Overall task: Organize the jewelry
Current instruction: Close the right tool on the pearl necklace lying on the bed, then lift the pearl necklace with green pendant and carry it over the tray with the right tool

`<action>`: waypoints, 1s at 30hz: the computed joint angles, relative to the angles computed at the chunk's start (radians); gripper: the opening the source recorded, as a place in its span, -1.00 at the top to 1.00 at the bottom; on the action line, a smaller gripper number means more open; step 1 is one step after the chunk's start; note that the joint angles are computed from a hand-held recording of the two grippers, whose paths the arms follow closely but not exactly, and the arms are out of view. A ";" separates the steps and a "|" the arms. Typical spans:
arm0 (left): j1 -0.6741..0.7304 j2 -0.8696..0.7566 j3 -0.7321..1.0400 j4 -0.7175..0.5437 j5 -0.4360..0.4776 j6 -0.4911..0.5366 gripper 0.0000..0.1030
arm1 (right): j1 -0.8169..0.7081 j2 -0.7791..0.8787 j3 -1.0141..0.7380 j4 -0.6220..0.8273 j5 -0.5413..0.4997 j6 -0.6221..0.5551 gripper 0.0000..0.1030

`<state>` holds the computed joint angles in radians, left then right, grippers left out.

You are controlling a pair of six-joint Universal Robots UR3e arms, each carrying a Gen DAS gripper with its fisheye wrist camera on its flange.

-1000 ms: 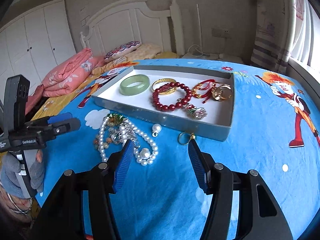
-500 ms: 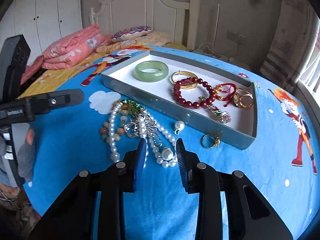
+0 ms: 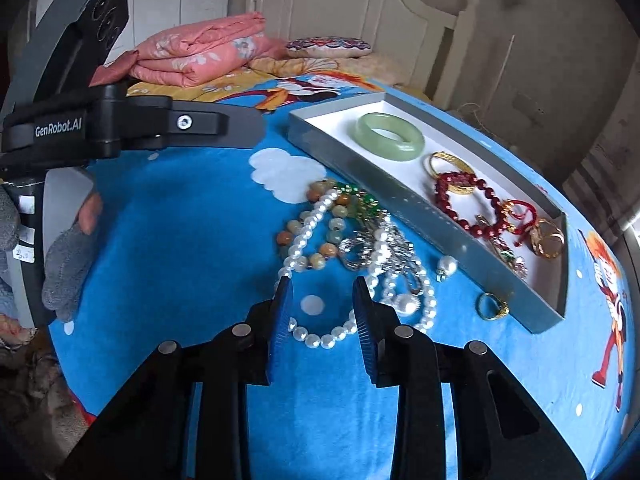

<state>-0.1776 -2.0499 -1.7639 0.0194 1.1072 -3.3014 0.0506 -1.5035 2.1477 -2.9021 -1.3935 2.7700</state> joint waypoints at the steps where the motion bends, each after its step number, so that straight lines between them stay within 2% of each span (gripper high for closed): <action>1: 0.001 0.001 -0.002 0.004 -0.002 -0.002 -0.92 | 0.009 0.009 -0.011 0.001 -0.005 0.006 0.40; 2: 0.004 0.002 -0.007 0.011 -0.006 -0.005 -0.92 | 0.003 0.007 -0.012 -0.001 0.002 0.016 0.40; 5: 0.012 0.006 -0.021 0.030 -0.018 -0.014 -0.92 | -0.078 -0.038 0.006 0.040 0.106 0.058 0.40; 9: 0.028 0.009 -0.039 0.060 -0.039 -0.032 -0.92 | -0.115 -0.095 0.027 0.088 0.167 0.037 0.40; 15: 0.059 0.013 -0.066 0.097 -0.084 -0.070 -0.93 | 0.010 -0.044 -0.043 0.167 0.064 -0.036 0.40; 17: 0.065 0.015 -0.072 0.101 -0.092 -0.075 -0.94 | 0.031 -0.021 -0.048 0.136 0.047 -0.039 0.41; 19: 0.067 0.016 -0.075 0.105 -0.096 -0.078 -0.94 | 0.028 -0.009 -0.070 0.160 0.063 -0.042 0.75; 20: 0.066 0.016 -0.075 0.106 -0.095 -0.077 -0.94 | 0.041 -0.001 -0.075 0.148 0.042 -0.041 0.86; 21: 0.067 0.016 -0.076 0.107 -0.094 -0.076 -0.94 | 0.046 0.003 -0.074 0.137 0.039 -0.040 0.86; 25: 0.067 0.015 -0.077 0.111 -0.095 -0.079 -0.94 | -0.043 -0.013 -0.031 0.072 0.162 0.030 0.86; 27: 0.067 0.014 -0.078 0.113 -0.096 -0.080 -0.94 | -0.131 -0.049 -0.009 0.034 0.261 0.080 0.86; 30: 0.066 0.015 -0.078 0.112 -0.091 -0.079 -0.94 | -0.216 -0.077 -0.037 -0.007 0.295 0.155 0.86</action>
